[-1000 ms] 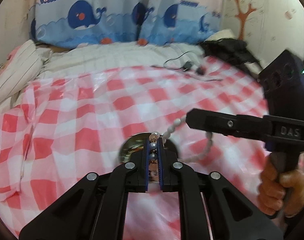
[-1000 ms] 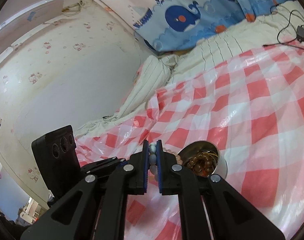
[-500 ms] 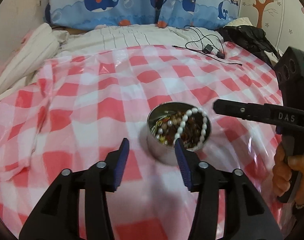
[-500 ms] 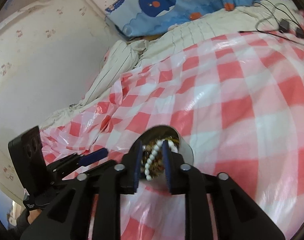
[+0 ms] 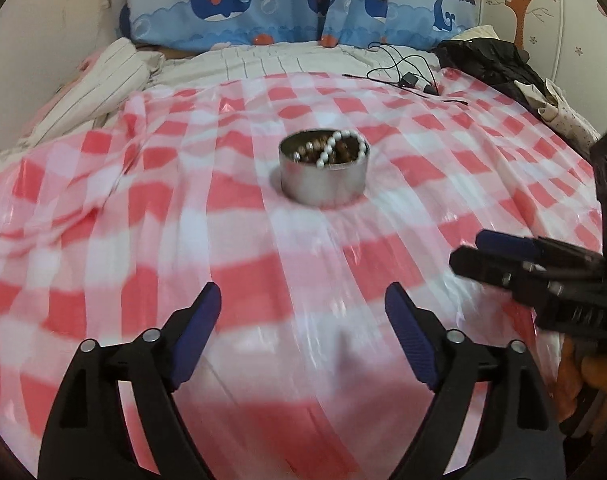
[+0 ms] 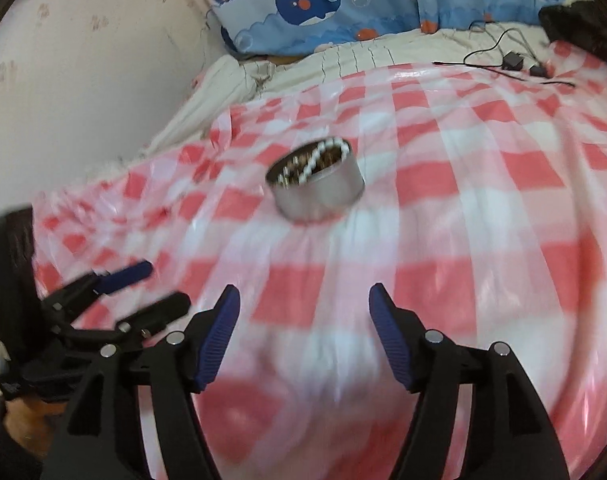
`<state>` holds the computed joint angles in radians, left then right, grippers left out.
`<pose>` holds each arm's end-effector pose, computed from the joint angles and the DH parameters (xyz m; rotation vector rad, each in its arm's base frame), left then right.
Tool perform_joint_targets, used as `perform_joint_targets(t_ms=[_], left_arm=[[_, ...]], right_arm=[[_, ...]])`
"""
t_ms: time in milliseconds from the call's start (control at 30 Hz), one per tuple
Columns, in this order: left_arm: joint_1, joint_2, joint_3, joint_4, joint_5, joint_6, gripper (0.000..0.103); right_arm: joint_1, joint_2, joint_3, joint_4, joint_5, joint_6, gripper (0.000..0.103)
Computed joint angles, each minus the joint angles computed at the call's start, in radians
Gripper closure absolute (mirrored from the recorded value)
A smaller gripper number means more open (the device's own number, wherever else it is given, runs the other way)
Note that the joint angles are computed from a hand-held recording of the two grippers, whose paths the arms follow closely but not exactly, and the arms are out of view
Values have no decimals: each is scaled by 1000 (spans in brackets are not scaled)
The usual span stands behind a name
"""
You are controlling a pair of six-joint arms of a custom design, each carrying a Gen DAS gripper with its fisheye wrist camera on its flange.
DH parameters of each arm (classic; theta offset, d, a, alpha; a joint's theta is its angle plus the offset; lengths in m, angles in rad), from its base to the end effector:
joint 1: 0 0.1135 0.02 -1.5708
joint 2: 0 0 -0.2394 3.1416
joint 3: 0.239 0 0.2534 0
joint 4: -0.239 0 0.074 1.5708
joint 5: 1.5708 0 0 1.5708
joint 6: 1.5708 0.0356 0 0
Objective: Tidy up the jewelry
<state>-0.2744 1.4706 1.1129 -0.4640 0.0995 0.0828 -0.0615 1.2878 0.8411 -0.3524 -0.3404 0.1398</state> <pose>0.3092 -0.0907 0.2416 0.4720 2.3505 -0.2089 0.2763 -0.0051 0.2140 0.0729 2.3534 0.4407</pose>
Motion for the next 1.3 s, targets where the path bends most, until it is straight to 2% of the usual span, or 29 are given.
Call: perform_joint_targets(t_ms=[200,300,433,700,1300], left_arm=[[-34,-76,-144,57,-61,-58,16],[-38,-65,-175,94,-87,-69,13],[-22,-58,-199,128,-82,-89,8],[-30,-55,-224,163,-111,-93,8],[-28,-58,-229,160,-109,-95,8]], right_arm=[[36,-59,-112,32,121,8,37],[49,-54,-122,46,154,7,36],[76,-45,-120,36,191,-4,30],[78,-54,-129,29,194,0,27],[94,-66,-141,25,221,0,22]])
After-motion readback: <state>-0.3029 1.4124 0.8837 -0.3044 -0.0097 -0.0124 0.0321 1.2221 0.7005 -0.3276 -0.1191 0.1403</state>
